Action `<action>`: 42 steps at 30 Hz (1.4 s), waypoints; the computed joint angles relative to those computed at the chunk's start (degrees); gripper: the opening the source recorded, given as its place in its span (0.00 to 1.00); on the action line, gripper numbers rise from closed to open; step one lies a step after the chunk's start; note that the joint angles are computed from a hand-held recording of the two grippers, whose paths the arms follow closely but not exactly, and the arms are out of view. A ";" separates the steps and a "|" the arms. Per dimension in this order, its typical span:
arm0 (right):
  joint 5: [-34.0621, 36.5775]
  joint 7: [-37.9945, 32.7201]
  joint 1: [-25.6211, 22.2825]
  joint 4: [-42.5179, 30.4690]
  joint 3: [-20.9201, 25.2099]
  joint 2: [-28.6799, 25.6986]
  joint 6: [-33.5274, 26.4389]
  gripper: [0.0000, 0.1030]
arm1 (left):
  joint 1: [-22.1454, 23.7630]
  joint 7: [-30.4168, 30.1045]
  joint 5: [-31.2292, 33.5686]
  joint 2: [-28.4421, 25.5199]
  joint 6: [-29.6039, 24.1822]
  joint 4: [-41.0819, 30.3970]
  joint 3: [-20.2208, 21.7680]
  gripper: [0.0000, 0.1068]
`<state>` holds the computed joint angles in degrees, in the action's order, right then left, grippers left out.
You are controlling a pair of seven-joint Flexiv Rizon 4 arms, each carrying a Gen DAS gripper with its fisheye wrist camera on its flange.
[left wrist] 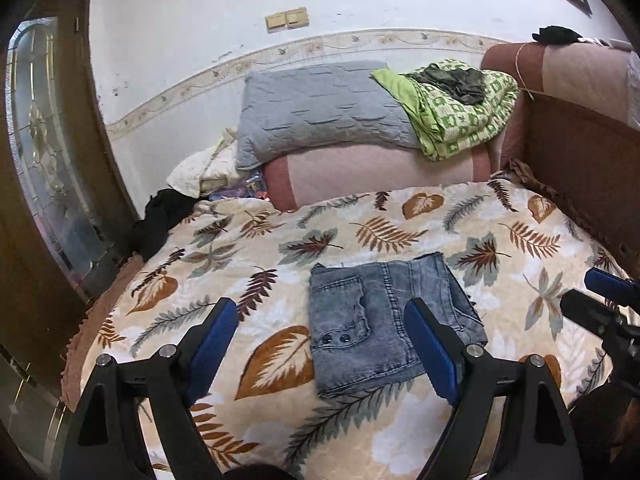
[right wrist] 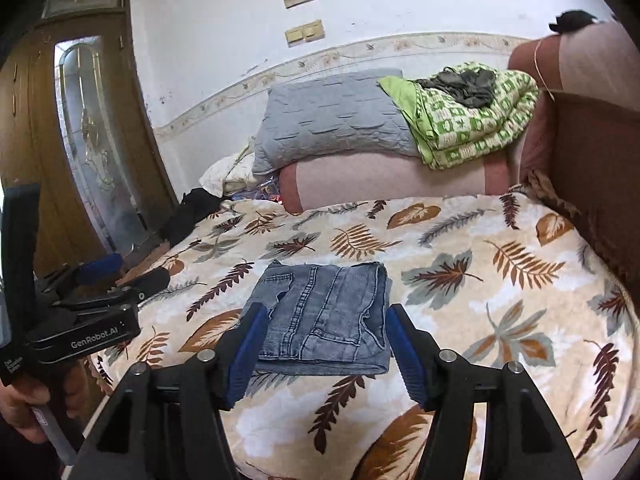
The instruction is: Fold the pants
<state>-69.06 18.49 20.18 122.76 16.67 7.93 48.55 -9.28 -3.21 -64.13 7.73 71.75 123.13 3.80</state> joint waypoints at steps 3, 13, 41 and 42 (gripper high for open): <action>2.36 -2.96 1.02 -1.61 0.30 -1.53 -1.36 0.66 | 0.62 -0.58 0.47 -0.24 0.10 -0.26 0.39 0.80; 13.68 -13.53 6.52 -9.24 0.32 -6.62 -12.11 0.66 | 4.67 -5.13 4.65 -2.69 -0.37 -1.48 0.97 0.81; 11.21 -16.13 10.63 -13.83 -0.52 -8.63 -20.97 0.66 | 5.81 -13.16 13.43 -1.71 0.88 -0.58 0.94 0.81; 11.20 -15.97 10.62 -13.77 -0.52 -8.60 -20.92 0.66 | 5.79 -14.05 14.43 -1.82 2.15 -0.42 0.83 0.81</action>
<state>-57.86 2.53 30.80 108.99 16.14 -0.67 27.64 -3.49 -17.27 -49.71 5.90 73.90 122.71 4.63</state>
